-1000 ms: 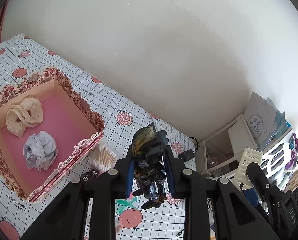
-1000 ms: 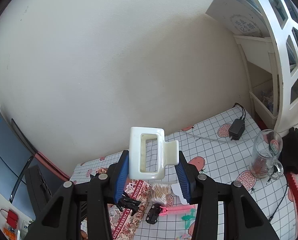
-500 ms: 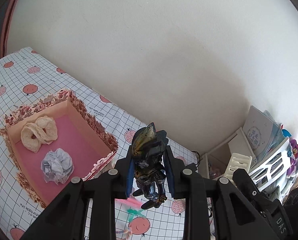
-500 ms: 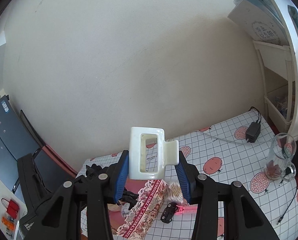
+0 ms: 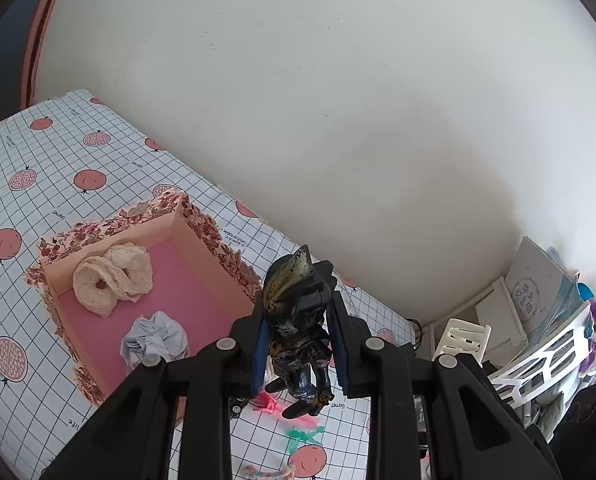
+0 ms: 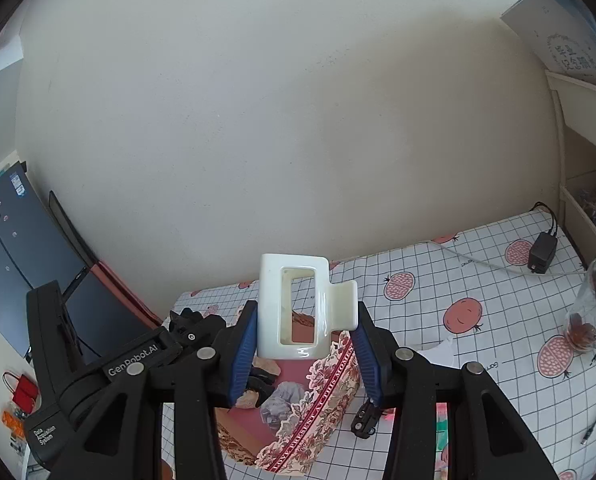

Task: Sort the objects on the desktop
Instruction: 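Carry the hair clip over the pink box with the right tool while the left tool carries the figure there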

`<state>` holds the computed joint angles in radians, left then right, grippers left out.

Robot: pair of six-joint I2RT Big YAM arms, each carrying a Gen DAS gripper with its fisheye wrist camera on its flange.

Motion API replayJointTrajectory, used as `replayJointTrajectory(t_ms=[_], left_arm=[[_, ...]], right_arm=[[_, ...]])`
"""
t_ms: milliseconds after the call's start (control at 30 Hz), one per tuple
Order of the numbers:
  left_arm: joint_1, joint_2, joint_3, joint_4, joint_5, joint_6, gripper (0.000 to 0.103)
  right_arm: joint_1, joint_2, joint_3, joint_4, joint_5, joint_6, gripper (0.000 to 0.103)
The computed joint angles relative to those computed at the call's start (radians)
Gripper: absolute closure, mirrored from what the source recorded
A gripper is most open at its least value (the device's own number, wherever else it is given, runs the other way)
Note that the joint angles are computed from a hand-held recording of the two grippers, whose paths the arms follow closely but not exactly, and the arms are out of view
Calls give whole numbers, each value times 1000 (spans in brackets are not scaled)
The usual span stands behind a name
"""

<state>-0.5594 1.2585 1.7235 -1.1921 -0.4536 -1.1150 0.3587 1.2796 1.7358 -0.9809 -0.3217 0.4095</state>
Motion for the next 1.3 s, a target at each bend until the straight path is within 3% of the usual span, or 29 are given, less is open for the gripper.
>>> replayJointTrajectory(t_ms=[867, 1133, 1300], left_arm=[[140, -139, -152, 12, 66, -27, 75], [165, -136, -169, -38, 56, -58, 75], [200, -133, -204, -40, 108, -77, 75]], right_arm=[[192, 108, 51, -8, 97, -12, 55], [237, 163, 78, -32, 116, -6, 55], [255, 203, 90, -55, 132, -6, 55]])
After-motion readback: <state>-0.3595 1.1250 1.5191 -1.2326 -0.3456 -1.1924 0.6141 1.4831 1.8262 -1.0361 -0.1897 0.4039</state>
